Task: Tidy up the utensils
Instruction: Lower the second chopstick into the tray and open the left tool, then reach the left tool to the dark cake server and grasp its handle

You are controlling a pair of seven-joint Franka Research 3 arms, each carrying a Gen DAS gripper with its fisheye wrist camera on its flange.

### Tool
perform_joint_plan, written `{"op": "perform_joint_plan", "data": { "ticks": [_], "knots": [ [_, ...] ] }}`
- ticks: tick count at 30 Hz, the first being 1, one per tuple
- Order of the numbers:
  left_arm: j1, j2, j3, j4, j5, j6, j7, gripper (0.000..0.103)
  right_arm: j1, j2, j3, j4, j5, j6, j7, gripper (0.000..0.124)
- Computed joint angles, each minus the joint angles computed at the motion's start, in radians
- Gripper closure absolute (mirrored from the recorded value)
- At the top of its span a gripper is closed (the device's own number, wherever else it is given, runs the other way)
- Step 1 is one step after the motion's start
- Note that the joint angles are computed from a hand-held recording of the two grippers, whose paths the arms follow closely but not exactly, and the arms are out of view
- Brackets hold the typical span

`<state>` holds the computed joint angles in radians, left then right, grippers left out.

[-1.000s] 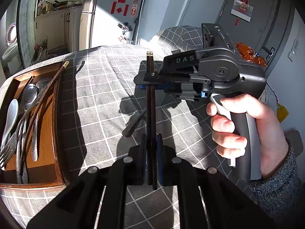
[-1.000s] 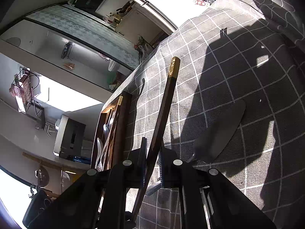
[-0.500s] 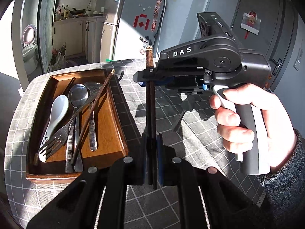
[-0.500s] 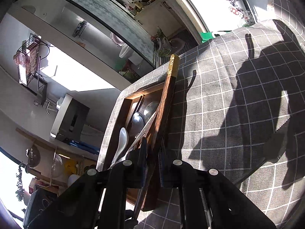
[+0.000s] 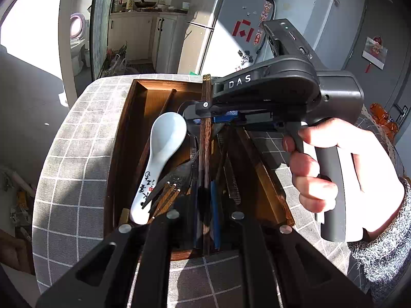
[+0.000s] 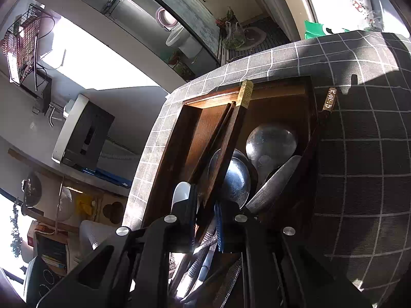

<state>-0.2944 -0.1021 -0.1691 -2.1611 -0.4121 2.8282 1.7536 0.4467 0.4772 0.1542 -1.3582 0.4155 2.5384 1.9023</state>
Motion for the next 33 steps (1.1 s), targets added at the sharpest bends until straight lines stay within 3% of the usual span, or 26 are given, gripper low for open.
{"op": "perform_joint_plan", "data": {
  "ticks": [1,2,3,6,12,13,14,16,22,27,30,31,33],
  "knots": [
    [0.006,0.001,-0.002,-0.001,0.021,0.001,-0.019,0.092,-0.003,-0.004,0.004,-0.007,0.01,0.004,0.0,0.103],
    [0.014,0.004,-0.007,0.0,0.054,0.002,-0.047,0.098,-0.009,-0.013,0.012,-0.021,0.026,0.017,-0.012,0.085],
    [0.015,0.006,-0.008,0.001,0.065,0.004,-0.054,0.098,-0.015,-0.029,0.02,-0.044,0.042,0.038,-0.032,0.074],
    [0.027,0.026,-0.012,0.022,0.114,-0.006,-0.101,0.098,-0.024,-0.078,0.024,-0.098,0.066,0.051,-0.06,0.064],
    [0.052,0.055,-0.037,0.055,0.306,-0.016,-0.225,0.098,-0.054,-0.247,0.026,-0.293,0.14,0.094,-0.159,0.058],
    [0.045,0.051,-0.037,0.055,0.28,-0.014,-0.186,0.095,-0.062,-0.288,0.023,-0.337,0.157,0.102,-0.186,0.058],
    [0.035,0.044,-0.037,0.052,0.248,-0.012,-0.137,0.071,-0.067,-0.331,0.016,-0.386,0.167,0.112,-0.208,0.056],
    [0.012,0.02,-0.043,0.029,0.221,0.02,-0.064,0.037,-0.076,-0.419,-0.005,-0.483,0.174,0.131,-0.244,0.054],
    [-0.08,0.061,-0.068,0.082,0.105,-0.018,0.17,0.032,-0.101,-0.635,-0.072,-0.738,0.199,0.175,-0.298,0.051],
    [-0.085,0.176,-0.125,0.198,0.22,-0.075,0.132,0.032,-0.094,-0.737,-0.12,-0.881,0.291,0.207,-0.357,0.051],
    [-0.079,0.243,-0.163,0.255,0.227,-0.086,0.217,0.032,-0.08,-0.763,-0.147,-0.927,0.365,0.215,-0.417,0.051],
    [-0.092,0.27,-0.154,0.283,0.299,-0.104,0.168,0.032,-0.071,-0.767,-0.159,-0.936,0.403,0.219,-0.446,0.051],
    [-0.075,0.313,-0.177,0.338,0.288,-0.162,0.179,0.034,-0.065,-0.774,-0.174,-0.95,0.462,0.223,-0.493,0.051]
  ]
}}
